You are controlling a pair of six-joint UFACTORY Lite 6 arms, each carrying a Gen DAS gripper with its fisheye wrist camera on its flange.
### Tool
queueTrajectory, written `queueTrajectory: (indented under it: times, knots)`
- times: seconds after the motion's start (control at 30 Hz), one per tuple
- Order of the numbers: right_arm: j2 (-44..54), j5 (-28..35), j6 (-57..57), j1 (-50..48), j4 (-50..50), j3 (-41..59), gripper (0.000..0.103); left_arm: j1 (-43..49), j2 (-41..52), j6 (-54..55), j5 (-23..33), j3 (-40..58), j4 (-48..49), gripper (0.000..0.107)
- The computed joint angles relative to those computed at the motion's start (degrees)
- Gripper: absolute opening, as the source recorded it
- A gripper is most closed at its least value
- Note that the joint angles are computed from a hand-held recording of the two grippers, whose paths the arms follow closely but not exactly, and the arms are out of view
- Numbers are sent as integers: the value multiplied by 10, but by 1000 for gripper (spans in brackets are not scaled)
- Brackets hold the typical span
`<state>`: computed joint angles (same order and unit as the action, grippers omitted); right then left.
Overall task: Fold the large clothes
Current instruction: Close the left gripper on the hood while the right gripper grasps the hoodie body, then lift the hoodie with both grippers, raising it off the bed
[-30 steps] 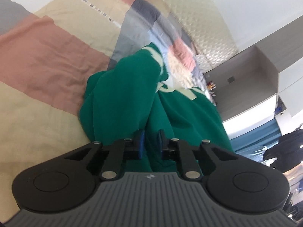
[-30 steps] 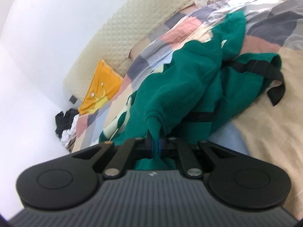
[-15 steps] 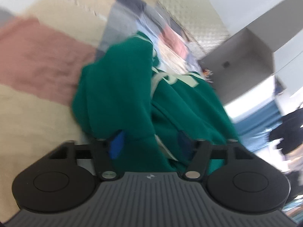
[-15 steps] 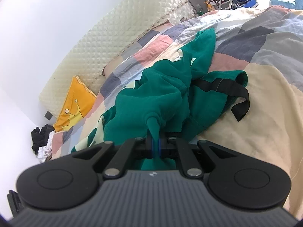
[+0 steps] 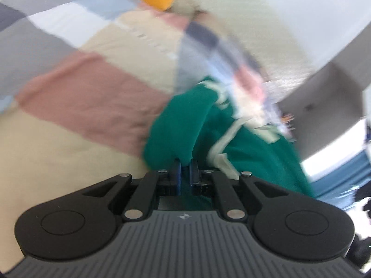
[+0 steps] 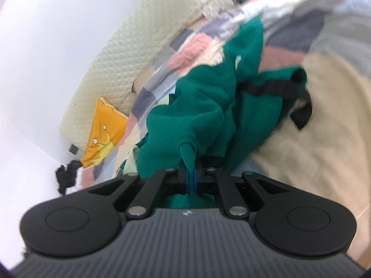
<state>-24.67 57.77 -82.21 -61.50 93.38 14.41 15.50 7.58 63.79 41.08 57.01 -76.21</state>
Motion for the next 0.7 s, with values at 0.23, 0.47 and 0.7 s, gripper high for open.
queueTrajectory:
  times: [0.23, 0.47, 0.7]
  knots:
    - [36, -45, 9, 32, -1, 18, 8, -87, 5, -44, -114, -3, 87, 8]
    - [32, -41, 12, 31, -11, 18, 8, -12, -27, -2, -14, -31, 22, 59]
    - [30, 3, 27, 0, -41, 19, 8, 79, -30, 64, 241, -44, -60, 70]
